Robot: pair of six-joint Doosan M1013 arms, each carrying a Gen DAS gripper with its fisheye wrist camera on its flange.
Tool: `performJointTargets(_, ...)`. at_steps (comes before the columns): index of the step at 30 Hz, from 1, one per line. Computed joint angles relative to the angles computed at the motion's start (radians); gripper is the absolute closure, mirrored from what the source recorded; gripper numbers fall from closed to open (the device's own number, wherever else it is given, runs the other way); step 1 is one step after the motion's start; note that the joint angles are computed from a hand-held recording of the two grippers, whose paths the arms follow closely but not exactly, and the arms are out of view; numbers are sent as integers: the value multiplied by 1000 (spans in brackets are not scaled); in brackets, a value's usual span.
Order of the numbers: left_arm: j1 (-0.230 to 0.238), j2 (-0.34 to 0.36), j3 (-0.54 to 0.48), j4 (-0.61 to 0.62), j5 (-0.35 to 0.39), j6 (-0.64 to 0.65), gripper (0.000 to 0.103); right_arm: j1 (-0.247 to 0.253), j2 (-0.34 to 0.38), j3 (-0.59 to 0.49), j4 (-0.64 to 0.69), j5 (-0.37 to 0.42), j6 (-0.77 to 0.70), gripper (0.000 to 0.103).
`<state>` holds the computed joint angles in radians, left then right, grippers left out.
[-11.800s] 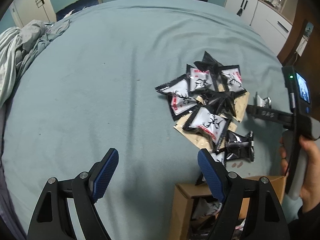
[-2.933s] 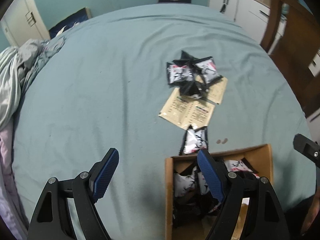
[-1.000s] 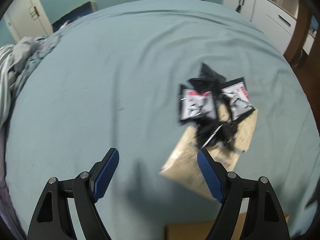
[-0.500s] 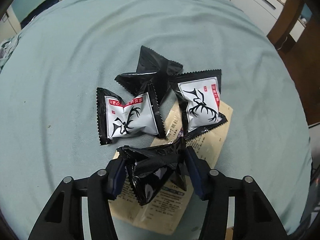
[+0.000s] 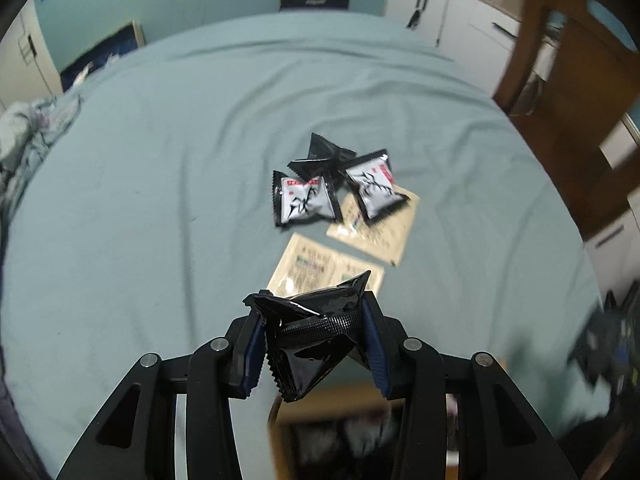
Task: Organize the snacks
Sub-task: 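Carry the deer packet toward the box with the right gripper while the left gripper grasps a black packet, then carry the black packet into the box and open the left gripper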
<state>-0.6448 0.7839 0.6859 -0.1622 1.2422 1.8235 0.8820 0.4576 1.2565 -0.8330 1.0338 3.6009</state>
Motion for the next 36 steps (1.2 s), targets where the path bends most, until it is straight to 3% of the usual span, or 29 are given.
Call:
performJointTargets(5,13,-127,206,-30,-89,102,61,10,-14,31,-34,-86,24,68)
performJointTargets(7,17,-152,245,-54,-91,132,60,12,-25,56,-53,-141,54,68)
performJointTargets(11,20,-191,318,-99,-105,196,59,22,-28,74,-72,-171,74,68)
performJointTargets(13,13,-200,335,-76,-123,202,49,21,-27,79,-60,-181,69,68)
performJointTargets(15,10,-206,341,-65,-156,196,24,19,-24,79,-52,-198,63,68)
performJointTargets(17,11,-209,342,-51,-195,164,14,18,-17,66,-44,-195,28,68)
performJointTargets(23,12,-202,330,81,-245,3,14,16,2,27,-41,-193,-93,68)
performJointTargets(27,19,-188,311,134,-235,-83,14,14,12,18,-48,-212,-137,68)
performJointTargets(32,26,-177,296,128,-227,-120,14,16,48,-40,-2,-158,-260,65)
performJointTargets(36,21,-177,301,136,-227,-109,14,16,62,-64,-8,-148,-276,60)
